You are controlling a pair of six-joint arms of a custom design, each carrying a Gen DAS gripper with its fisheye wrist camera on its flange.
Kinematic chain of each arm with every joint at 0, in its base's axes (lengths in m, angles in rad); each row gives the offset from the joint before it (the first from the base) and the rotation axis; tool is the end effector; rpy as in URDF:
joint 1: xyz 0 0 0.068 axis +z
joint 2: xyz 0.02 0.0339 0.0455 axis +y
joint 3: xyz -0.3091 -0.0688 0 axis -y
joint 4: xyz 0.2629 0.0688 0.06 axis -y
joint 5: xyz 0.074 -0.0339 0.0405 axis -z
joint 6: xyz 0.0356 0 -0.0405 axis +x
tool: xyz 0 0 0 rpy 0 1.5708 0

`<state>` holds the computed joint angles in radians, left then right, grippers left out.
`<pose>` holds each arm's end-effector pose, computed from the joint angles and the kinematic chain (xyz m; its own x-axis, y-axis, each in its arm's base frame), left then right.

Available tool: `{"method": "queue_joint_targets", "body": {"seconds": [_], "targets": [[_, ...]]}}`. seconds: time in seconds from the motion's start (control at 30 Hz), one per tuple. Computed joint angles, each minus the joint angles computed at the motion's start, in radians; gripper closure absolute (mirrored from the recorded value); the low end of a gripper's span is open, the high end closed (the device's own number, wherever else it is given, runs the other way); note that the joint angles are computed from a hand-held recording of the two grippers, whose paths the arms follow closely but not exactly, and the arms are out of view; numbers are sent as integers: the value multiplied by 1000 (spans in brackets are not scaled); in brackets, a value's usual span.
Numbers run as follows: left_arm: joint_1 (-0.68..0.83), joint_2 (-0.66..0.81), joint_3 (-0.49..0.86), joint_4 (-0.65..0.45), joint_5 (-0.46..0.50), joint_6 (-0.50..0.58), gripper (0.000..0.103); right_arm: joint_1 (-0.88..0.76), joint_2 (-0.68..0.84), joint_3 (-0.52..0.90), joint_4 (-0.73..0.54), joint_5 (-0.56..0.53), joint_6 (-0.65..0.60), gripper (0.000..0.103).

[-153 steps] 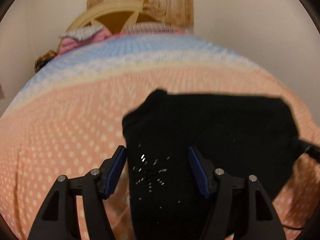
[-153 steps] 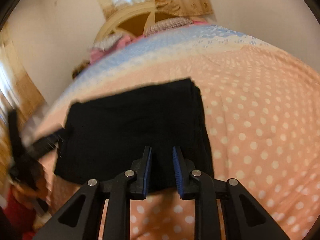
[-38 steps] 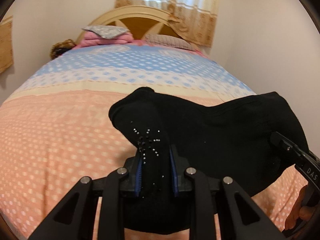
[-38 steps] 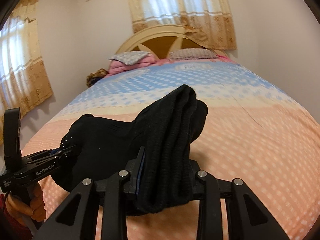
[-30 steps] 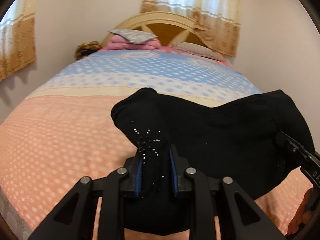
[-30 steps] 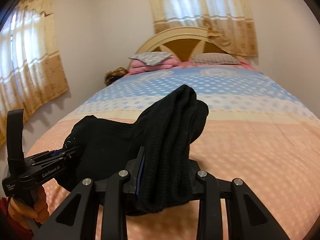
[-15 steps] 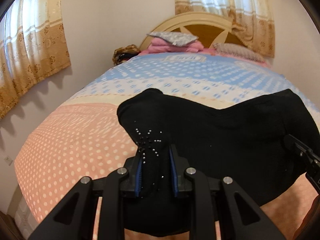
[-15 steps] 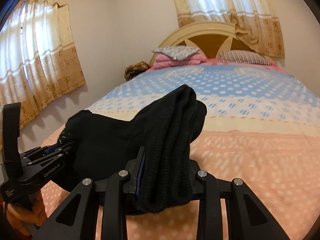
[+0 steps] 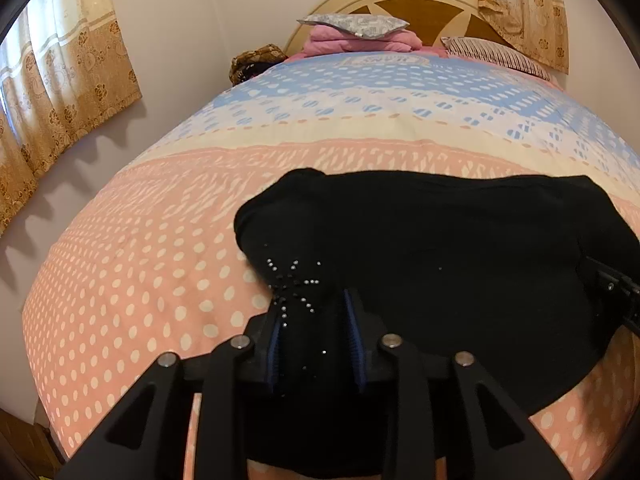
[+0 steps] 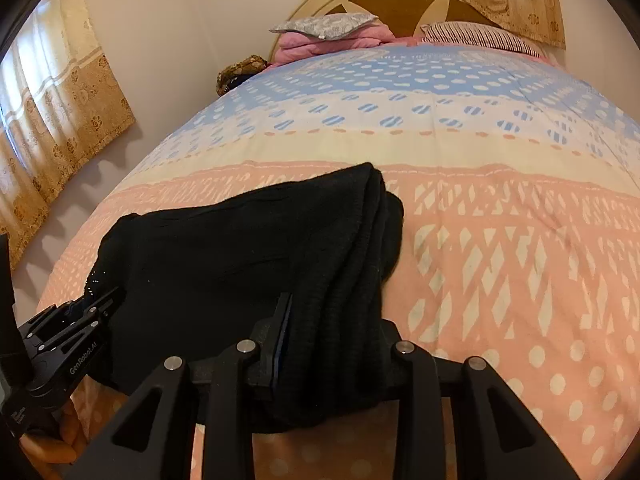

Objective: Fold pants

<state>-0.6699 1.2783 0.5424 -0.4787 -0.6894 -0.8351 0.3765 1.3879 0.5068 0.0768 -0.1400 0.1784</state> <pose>0.1719 -0.1073 0.1824 -0.7193 -0.1600 -0.6760 -0.3398 0.9298 0.1416 0.2336 0.0977 0.1741 -0.7398 -0.1035 -0.6648 -0.3280 0.9182 0.2220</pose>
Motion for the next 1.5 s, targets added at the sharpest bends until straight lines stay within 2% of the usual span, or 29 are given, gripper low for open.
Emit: {"method": "queue_joint_targets", "body": {"seconds": [0.13, 0.4, 0.6, 0.83, 0.93, 1.03, 1.1, 1.2, 1.23, 1.3, 1.37, 1.43, 1.5], "targets": [[6, -13, 1, -4, 7, 2, 67, -8, 9, -3, 7, -15, 2, 70], [19, -28, -29, 34, 19, 16, 67, 37, 7, 5, -5, 62, -2, 69], [-3, -38, -14, 9, 2, 19, 76, 37, -12, -8, 5, 63, -7, 70], [68, -152, 43, -1, 0, 148, 77, 74, -137, 17, 10, 125, -27, 71], [122, -103, 53, 50, 6, 200, 77, 73, -84, 75, 14, 135, -43, 71], [180, -4, 43, 97, 63, 208, 76, 72, 32, 117, 18, 146, -70, 71], [190, 55, 14, 143, 75, 207, 71, 76, 125, 139, 2, 168, -78, 69], [168, 65, 16, 132, 28, 190, 63, 21, 155, 148, 0, 81, -45, 62], [169, 74, 22, 124, 19, 181, 55, 10, 160, 148, 1, 63, -42, 60], [179, 67, 13, 120, 16, 161, 48, -7, 168, 144, 14, 45, -22, 45], [190, 44, 7, 112, 29, 148, 36, -27, 176, 146, 14, 26, 7, 38], [189, 7, -2, 88, 36, 121, 29, -54, 172, 137, 26, -27, 23, 38], [185, -29, -2, 52, 38, 105, 27, -59, 132, 116, 36, -31, 48, 38]]}}
